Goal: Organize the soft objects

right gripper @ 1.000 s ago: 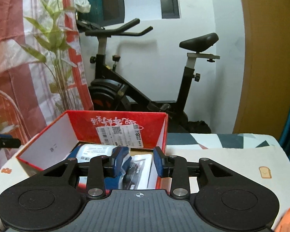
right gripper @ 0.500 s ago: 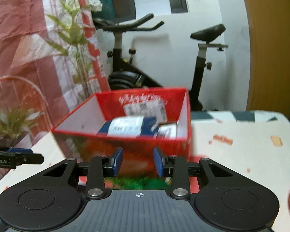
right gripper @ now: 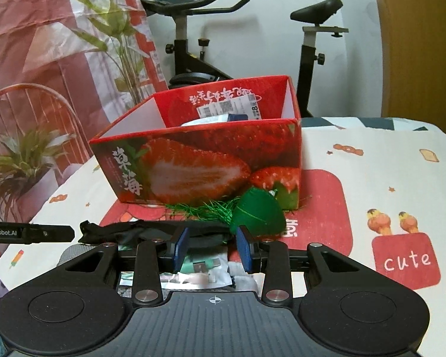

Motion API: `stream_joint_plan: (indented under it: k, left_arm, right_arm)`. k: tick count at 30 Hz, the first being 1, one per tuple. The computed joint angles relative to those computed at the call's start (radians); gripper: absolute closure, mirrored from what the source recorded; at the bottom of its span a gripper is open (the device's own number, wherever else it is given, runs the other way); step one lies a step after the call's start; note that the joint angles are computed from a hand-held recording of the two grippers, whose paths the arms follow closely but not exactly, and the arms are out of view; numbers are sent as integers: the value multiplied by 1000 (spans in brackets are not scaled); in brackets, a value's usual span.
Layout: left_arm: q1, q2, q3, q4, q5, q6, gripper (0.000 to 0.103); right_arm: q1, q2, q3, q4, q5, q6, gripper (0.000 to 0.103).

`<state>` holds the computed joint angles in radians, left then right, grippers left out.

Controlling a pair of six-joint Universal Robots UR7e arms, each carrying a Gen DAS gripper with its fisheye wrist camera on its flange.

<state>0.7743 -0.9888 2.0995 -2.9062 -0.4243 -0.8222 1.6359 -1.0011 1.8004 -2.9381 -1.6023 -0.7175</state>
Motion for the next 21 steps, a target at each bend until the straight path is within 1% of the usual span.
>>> stream_joint_plan:
  k: [6,13,15,20,21]
  left_arm:
    - [20,-15,8,33,1,-72,41]
    - [68,-3,-30,28,-11,-51,41]
    - [86,1,-43,16,-23,-34,41]
    - [123,18,-73,30,-48,-7,41]
    - [130,21,-78,35,-58,-4,41]
  right_arm:
    - [2,36,-48,60,3,21,70]
    - [-2,95,-119,144,-25,108,70]
    - [-4,109,-137,164,-31,131,68]
    - [-7,148,-194,220,-47,214,57]
    - [-7,157,-208,237,-50,230,56]
